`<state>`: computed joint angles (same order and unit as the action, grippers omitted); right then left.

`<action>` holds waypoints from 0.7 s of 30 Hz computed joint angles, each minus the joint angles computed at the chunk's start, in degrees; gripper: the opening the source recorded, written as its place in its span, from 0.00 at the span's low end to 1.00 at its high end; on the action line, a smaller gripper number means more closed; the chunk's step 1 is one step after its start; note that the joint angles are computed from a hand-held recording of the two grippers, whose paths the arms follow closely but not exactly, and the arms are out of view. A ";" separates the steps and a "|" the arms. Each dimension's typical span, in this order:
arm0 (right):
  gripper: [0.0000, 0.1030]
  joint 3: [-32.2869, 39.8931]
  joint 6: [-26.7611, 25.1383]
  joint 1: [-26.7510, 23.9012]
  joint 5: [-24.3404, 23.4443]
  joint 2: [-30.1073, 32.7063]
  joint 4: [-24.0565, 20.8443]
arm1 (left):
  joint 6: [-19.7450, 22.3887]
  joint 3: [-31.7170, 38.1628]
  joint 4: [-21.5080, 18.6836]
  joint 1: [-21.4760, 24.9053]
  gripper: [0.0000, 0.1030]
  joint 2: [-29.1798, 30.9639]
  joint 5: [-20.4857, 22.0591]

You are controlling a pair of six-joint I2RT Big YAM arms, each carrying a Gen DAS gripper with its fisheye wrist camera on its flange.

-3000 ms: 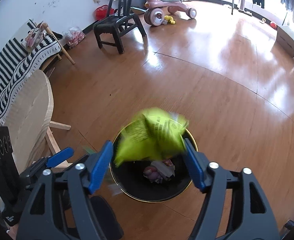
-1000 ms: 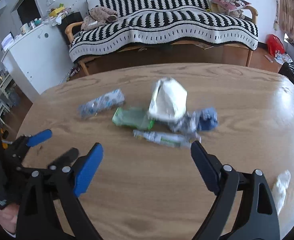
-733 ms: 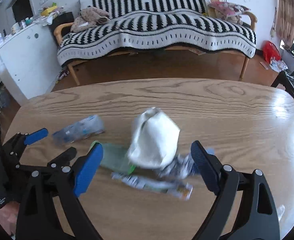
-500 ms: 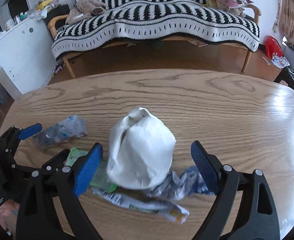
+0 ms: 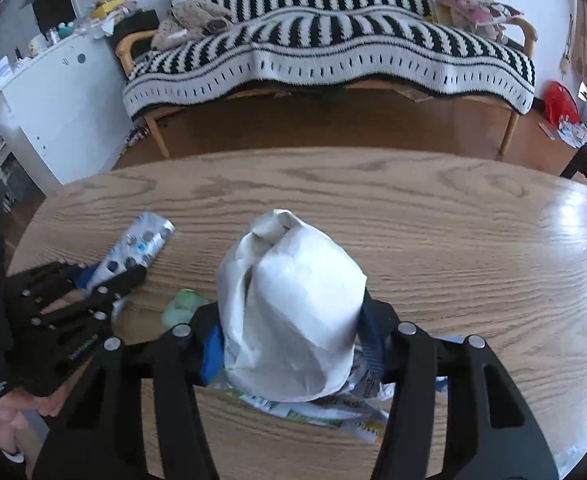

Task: Collect trash
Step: 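Grasp the silver blister pack with the left gripper while the right grasps the white paper bag, then carry the blister pack and white paper bag over the black bin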

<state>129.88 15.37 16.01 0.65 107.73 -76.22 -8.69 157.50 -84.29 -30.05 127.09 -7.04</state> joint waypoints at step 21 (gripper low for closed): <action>0.53 -26.46 5.65 4.97 -0.20 -26.79 2.90 | -13.42 -36.79 7.80 -6.94 0.20 -29.10 -5.39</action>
<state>103.42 21.02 20.98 0.44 80.94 -73.33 -22.11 120.70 -76.49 -36.99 97.99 -12.43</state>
